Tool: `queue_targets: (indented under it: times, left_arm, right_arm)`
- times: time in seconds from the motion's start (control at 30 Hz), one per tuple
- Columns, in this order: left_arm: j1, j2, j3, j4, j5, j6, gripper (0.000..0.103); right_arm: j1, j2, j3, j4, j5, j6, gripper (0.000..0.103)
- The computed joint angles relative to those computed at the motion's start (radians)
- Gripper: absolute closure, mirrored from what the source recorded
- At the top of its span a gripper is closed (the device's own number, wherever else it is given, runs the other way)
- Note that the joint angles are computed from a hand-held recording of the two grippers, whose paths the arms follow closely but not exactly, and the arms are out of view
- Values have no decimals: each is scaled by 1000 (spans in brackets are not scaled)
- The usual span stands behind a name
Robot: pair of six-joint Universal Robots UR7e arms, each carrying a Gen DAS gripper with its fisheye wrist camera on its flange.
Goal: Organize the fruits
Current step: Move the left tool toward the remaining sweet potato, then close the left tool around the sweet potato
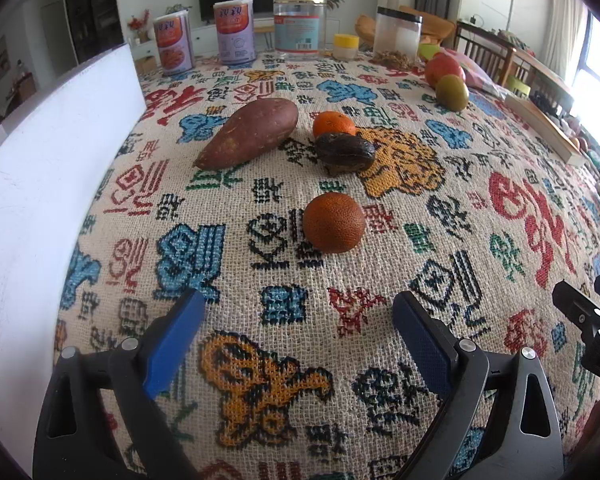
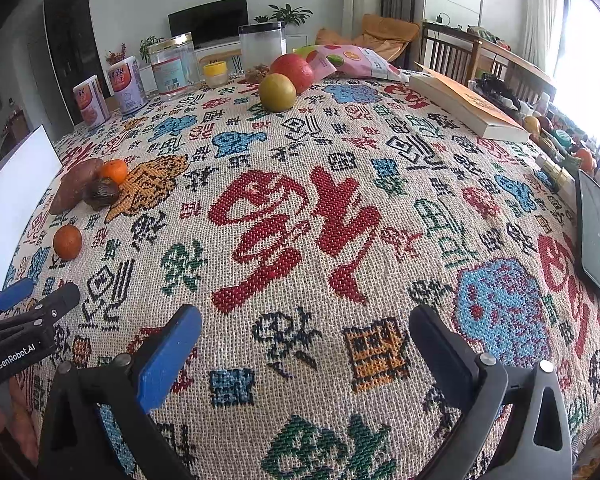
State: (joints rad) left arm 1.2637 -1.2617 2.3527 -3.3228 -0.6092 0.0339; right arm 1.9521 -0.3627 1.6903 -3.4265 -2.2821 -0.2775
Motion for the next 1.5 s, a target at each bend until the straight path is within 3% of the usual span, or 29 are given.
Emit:
queue_targets:
  times: [0.37,0.77,0.83,0.9,0.97,1.0,1.07,1.13,1.27,1.4,1.47,1.5]
  left_arm:
    - [0,1,0,-1,1,0,7]
    - [4,1,0,-8,-17,0,6]
    - [19,-19,7,-29,-70,9,6]
    - [65,-79,13,-33,-220,8,7]
    - [96,-133,-14,25,-277,-82,7]
    - [94,-141,-31,30,-242,-109,7]
    - [68,-135,-83,71,-98,-125,7]
    - [69,-124,-165,240,-31,-125,7]
    - [86,-74,-308,517,-21,-150,8]
    - [109,43,-403,475,36,-6,8]
    - [137,62,-437,475,-3,10,10]
    - [151,58,-442,462,-52,21,17]
  right_arm:
    - [-4,9,-19,68,-15,15,0]
    - [-3,14,-23,67,-24,10,0]
    - [-3,15,-23,66,-23,10,0]
    - [-3,15,-23,66,-24,10,0]
    - [-3,15,-23,66,-24,10,0]
    - [-3,15,-24,66,-24,10,0]
    - [-2,15,-24,67,-24,10,0]
    - [-2,15,-24,66,-24,10,0]
    - [-2,15,-23,67,-24,10,0]
    - [-3,15,-22,66,-24,9,0]
    - [-2,14,-22,66,-24,9,0]
    - [-3,15,-22,66,-23,9,0]
